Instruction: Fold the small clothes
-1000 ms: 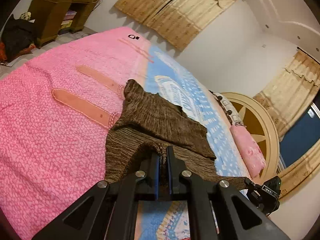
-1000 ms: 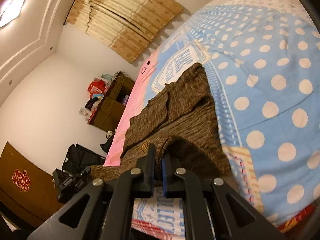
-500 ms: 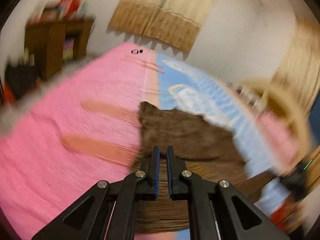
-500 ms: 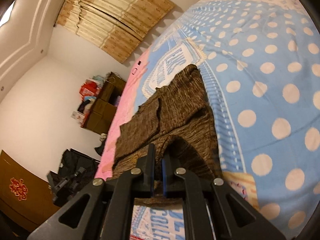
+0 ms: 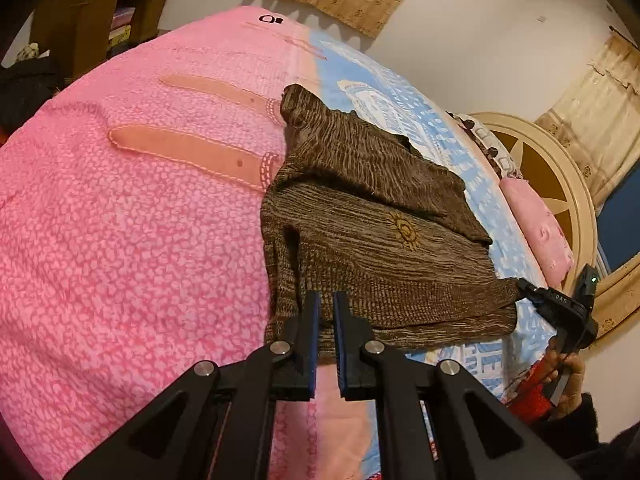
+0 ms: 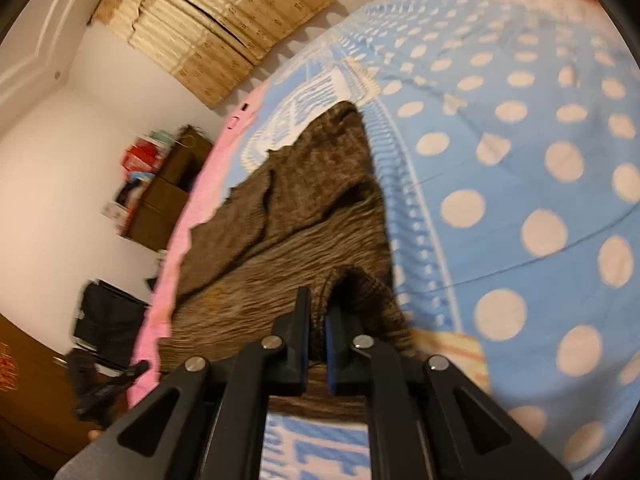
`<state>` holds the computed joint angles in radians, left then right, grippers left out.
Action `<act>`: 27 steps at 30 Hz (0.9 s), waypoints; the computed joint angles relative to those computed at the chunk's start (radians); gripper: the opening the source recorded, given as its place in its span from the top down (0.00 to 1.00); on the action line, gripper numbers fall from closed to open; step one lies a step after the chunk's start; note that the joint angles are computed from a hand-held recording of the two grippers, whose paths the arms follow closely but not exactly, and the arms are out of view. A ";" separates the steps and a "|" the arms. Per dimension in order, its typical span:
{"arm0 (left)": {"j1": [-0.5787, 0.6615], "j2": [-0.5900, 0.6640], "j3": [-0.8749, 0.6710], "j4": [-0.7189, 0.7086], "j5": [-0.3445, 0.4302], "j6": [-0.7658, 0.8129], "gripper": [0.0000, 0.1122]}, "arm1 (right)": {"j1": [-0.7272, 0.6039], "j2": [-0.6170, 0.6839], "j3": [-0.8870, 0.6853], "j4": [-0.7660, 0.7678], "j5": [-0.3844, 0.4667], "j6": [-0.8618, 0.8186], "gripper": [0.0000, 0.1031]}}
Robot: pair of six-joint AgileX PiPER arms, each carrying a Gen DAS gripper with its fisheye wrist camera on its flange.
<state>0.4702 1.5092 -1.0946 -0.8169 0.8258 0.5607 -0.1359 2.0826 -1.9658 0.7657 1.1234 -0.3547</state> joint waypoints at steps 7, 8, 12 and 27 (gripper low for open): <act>-0.039 -0.063 0.078 0.095 -0.142 -0.030 0.94 | 0.129 -0.241 0.268 -0.111 -0.341 -0.151 0.50; -0.034 -0.062 0.075 0.092 -0.139 -0.022 0.94 | 0.157 -0.240 0.268 -0.071 -0.315 -0.202 0.43; 0.004 -0.072 0.061 0.073 -0.083 0.008 0.93 | 0.322 -0.142 0.164 0.027 -0.146 -0.304 0.39; 0.076 -0.123 0.060 -0.054 -0.115 0.352 0.33 | 0.640 0.255 -0.394 -0.203 0.040 -0.178 0.89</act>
<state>0.5458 1.3865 -1.0341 -0.8708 0.7106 0.9126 0.5036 2.3380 -2.3601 0.5632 1.1637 -0.5330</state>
